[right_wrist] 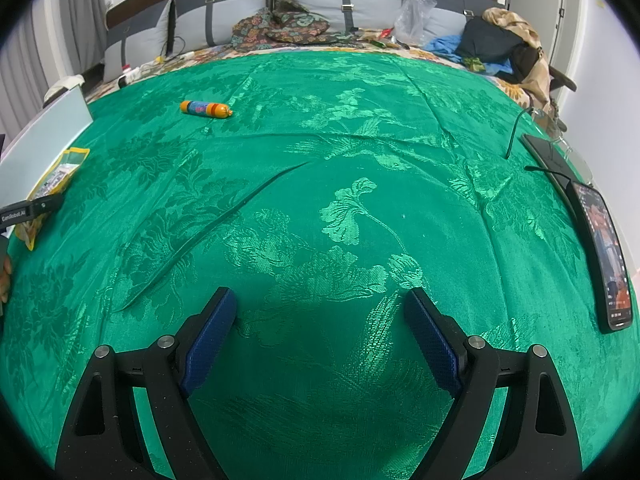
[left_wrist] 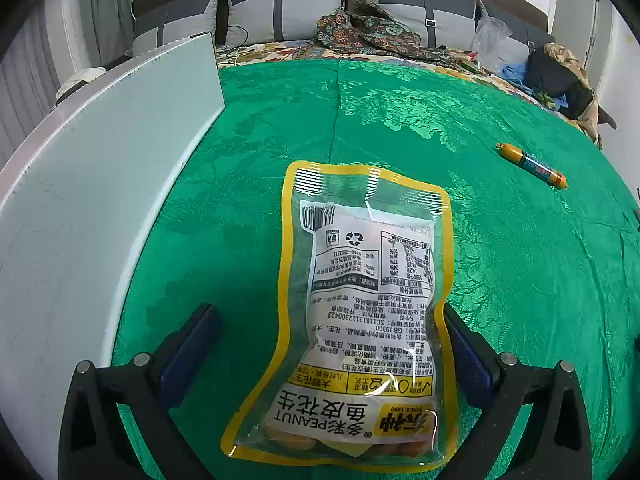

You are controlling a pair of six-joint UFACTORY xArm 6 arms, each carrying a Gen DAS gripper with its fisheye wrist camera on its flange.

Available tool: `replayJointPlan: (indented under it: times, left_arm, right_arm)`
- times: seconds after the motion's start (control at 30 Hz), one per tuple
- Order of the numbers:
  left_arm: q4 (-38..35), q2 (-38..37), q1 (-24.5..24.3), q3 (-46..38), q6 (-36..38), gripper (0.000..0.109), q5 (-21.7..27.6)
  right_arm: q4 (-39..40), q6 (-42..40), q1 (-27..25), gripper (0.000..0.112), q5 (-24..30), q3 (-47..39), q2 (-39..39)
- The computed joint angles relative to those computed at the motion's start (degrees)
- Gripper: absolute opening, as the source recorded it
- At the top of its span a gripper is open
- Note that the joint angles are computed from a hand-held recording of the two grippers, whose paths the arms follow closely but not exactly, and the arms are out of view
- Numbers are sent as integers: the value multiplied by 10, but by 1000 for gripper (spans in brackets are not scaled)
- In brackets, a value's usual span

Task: Organize snacks
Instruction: 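Hold the peanut pack in the left gripper while the right moves toward the sausage stick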

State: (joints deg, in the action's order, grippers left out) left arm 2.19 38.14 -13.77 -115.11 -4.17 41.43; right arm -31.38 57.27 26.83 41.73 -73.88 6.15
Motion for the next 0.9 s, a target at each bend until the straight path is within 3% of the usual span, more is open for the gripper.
replayJointPlan:
  times: [0.7,0.9]
  left_arm:
    - [-1,2,0,-3,1,103,1]
    - [-1,2,0,-3,1,103,1]
  right_arm:
    - [3,0,1,91,2,-4,4]
    - [126,-168,-28,89,-10,-123,78]
